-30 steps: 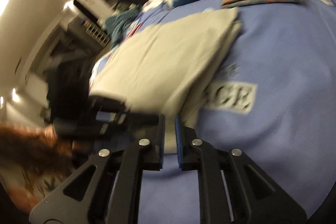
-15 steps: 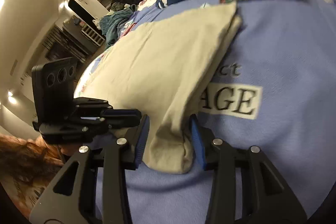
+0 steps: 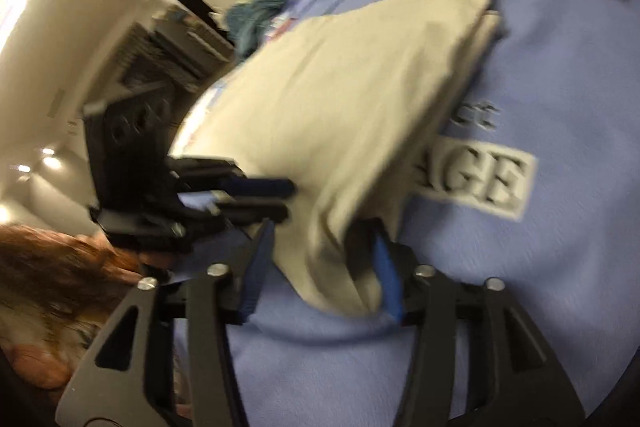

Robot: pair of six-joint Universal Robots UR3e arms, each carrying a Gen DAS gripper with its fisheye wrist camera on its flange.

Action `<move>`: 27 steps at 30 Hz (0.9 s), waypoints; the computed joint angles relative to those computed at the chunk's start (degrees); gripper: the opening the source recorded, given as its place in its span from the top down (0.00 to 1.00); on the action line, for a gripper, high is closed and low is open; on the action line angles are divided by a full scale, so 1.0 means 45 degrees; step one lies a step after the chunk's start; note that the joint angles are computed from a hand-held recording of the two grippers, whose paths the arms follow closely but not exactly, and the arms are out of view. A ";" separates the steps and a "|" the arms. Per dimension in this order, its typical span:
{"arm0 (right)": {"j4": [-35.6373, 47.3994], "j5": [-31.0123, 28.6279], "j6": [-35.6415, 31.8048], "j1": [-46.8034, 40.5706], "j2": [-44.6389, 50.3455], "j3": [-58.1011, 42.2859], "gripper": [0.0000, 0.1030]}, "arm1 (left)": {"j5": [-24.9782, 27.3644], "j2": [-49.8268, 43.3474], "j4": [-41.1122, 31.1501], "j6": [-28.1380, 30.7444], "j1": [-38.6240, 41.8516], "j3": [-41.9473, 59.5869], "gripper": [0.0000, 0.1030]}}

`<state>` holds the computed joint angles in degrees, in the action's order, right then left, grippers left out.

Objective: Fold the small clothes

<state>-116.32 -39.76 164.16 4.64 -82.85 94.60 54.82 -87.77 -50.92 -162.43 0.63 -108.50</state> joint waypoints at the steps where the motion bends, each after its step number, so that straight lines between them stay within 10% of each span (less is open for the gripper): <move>1: 0.0227 0.0438 -0.0059 -0.0005 0.0308 -0.0239 0.49 | -0.0048 0.0060 -0.0080 0.0021 0.0075 -0.0029 0.73; 7: 0.4453 0.1657 -0.3302 -0.0688 0.0044 -0.1340 0.86 | -0.0115 0.0475 -0.0363 0.0475 0.0486 -0.0362 0.73; 12: 0.8200 0.2798 -0.6120 -0.3127 -0.3115 0.0128 0.97 | -0.0287 0.0418 -0.0419 0.0539 0.0683 -0.0371 0.72; 20: 0.3420 -0.0473 -0.1338 -0.2077 -0.3655 0.1000 0.87 | -0.0215 0.0250 -0.0409 0.0769 -0.0019 -0.0126 0.68; 27: 0.0135 0.0135 0.0218 -0.0710 -0.3120 0.1816 0.85 | -0.0241 0.1112 -0.0681 0.1795 -0.0151 -0.0946 0.68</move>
